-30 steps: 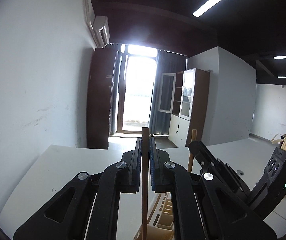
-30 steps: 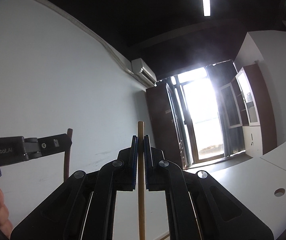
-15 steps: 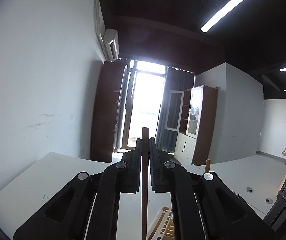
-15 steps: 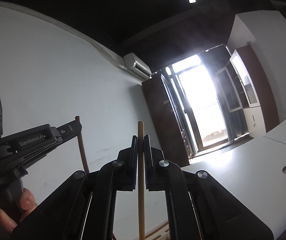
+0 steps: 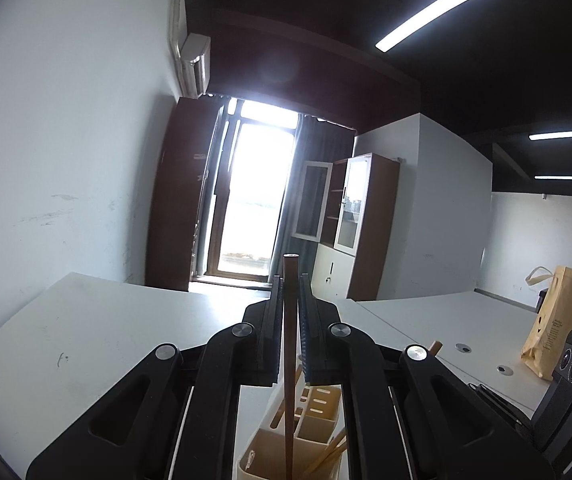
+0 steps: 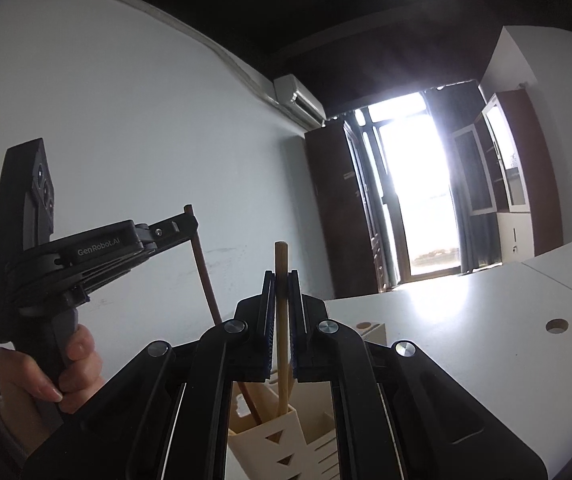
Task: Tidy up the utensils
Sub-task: 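Lower both chopsticks into the cream holder and open both grippers, then move both open tools back down toward the remaining chopstick pile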
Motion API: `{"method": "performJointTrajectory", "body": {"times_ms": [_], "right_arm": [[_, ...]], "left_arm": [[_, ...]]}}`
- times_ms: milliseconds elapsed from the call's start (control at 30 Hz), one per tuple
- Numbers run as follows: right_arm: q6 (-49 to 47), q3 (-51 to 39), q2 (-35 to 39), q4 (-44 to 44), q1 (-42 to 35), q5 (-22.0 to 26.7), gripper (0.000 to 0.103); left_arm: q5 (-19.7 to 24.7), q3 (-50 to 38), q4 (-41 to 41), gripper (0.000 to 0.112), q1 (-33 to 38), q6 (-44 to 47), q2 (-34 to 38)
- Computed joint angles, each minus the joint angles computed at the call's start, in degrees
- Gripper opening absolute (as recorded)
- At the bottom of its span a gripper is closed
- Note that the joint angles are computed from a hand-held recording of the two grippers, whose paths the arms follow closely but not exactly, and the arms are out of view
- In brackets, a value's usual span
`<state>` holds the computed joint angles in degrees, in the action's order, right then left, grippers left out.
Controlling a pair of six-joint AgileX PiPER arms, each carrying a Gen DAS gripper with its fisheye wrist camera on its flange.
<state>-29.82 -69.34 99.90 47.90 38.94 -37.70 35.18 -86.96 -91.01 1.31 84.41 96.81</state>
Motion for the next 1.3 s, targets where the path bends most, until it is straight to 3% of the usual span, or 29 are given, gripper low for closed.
{"method": "performJointTrajectory", "body": {"times_ms": [167,233,300,400,500,667,833,933,1033,1067,1167,1200,1267,1300], "right_arm": [[-2.1,0.1,0.6,1.4,0.8,1.5,0.007],[-1.3,-0.3,0.7,1.5,0.5,3.2,0.007],[-0.6,-0.1,0.8,1.3,0.4,4.0,0.007],[-3.2,-1.2,1.3,3.7,0.6,6.4,0.007],[-7.8,-2.1,1.5,7.2,1.7,6.9,0.007],[-13.8,-3.5,0.8,12.6,1.9,10.0,0.007],[-13.9,-3.9,0.4,13.8,1.1,12.9,0.008],[-12.9,-4.0,-0.2,13.7,-0.1,16.4,0.009],[-17.8,-5.2,-0.2,18.8,-0.4,17.3,0.009],[-20.6,-6.0,0.0,21.6,-0.6,17.5,0.009],[-27.7,-7.6,0.4,29.5,-1.1,19.2,0.011],[-32.4,-8.7,0.7,34.3,-1.4,20.1,0.014],[-36.7,-9.5,1.0,38.8,-1.2,19.6,0.030],[-37.2,-9.6,1.1,39.1,-1.1,19.2,0.033]], "left_arm": [[0.2,1.3,6.9,0.007,1.2,-6.3,-0.4],[4.8,-1.5,13.0,0.007,3.0,-15.1,1.5],[9.8,-1.9,13.1,0.008,5.5,-19.1,3.2],[11.5,-3.6,15.5,0.007,6.2,-22.6,5.1],[9.4,-1.4,15.8,0.007,5.5,-20.9,4.4],[0.2,5.6,14.2,0.008,2.3,-12.6,-0.5],[-4.7,8.9,15.5,0.009,0.5,-9.4,-3.4],[-6.1,8.7,21.0,0.009,0.4,-12.9,-3.5],[-4.6,7.5,23.9,0.009,1.6,-16.1,-3.1],[-3.9,7.1,24.4,0.011,2.1,-16.8,-3.0],[-2.3,6.8,25.4,0.046,3.3,-16.9,-3.3],[-2.5,7.1,25.2,0.050,3.5,-16.1,-3.7],[-3.3,7.7,25.4,0.054,3.7,-15.3,-4.5],[-3.7,8.0,25.2,0.062,3.7,-14.8,-4.9]]}}
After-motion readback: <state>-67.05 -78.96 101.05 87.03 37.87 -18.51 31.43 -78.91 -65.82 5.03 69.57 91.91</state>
